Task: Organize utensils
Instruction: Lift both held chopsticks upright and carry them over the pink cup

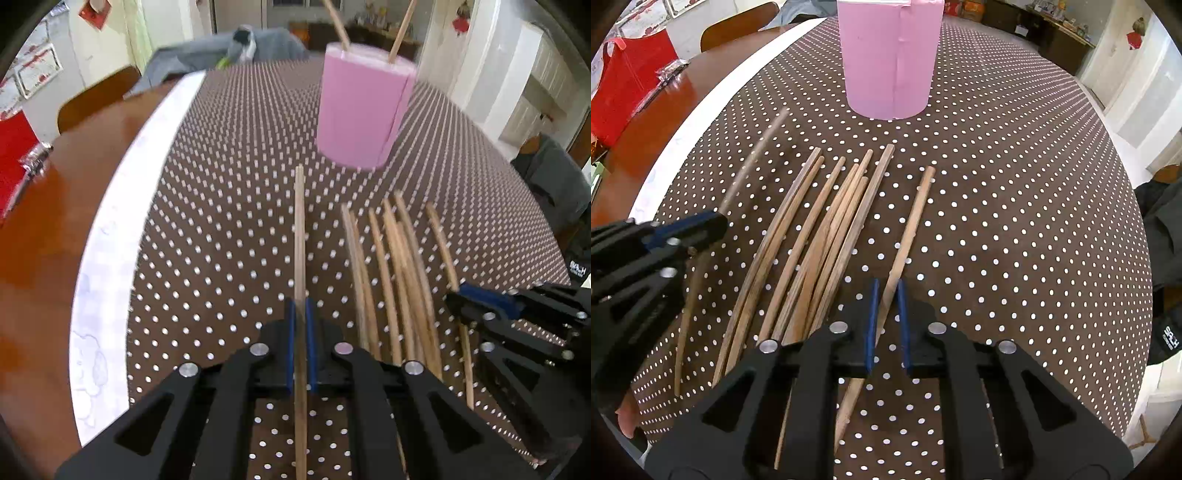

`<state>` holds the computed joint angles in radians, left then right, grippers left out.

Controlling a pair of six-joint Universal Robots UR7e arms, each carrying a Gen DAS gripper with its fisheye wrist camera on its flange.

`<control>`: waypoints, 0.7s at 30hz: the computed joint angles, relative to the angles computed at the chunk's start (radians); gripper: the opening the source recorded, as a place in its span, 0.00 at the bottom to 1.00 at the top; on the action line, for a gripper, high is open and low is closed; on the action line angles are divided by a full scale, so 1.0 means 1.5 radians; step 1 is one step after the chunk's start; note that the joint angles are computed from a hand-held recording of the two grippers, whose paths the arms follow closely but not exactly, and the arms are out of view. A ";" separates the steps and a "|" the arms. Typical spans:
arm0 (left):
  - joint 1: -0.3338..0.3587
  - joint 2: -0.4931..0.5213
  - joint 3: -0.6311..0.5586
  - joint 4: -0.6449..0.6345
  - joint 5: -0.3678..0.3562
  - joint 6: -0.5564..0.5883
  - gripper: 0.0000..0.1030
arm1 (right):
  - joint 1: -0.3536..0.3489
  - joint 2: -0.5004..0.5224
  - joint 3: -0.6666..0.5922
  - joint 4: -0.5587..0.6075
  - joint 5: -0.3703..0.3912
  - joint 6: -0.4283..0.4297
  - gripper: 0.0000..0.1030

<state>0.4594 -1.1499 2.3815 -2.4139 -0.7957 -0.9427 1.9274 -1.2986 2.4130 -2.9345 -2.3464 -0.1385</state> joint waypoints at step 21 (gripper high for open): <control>-0.205 0.025 0.072 -0.306 0.221 0.081 0.06 | -0.112 -0.306 0.123 -0.159 0.313 -0.142 0.06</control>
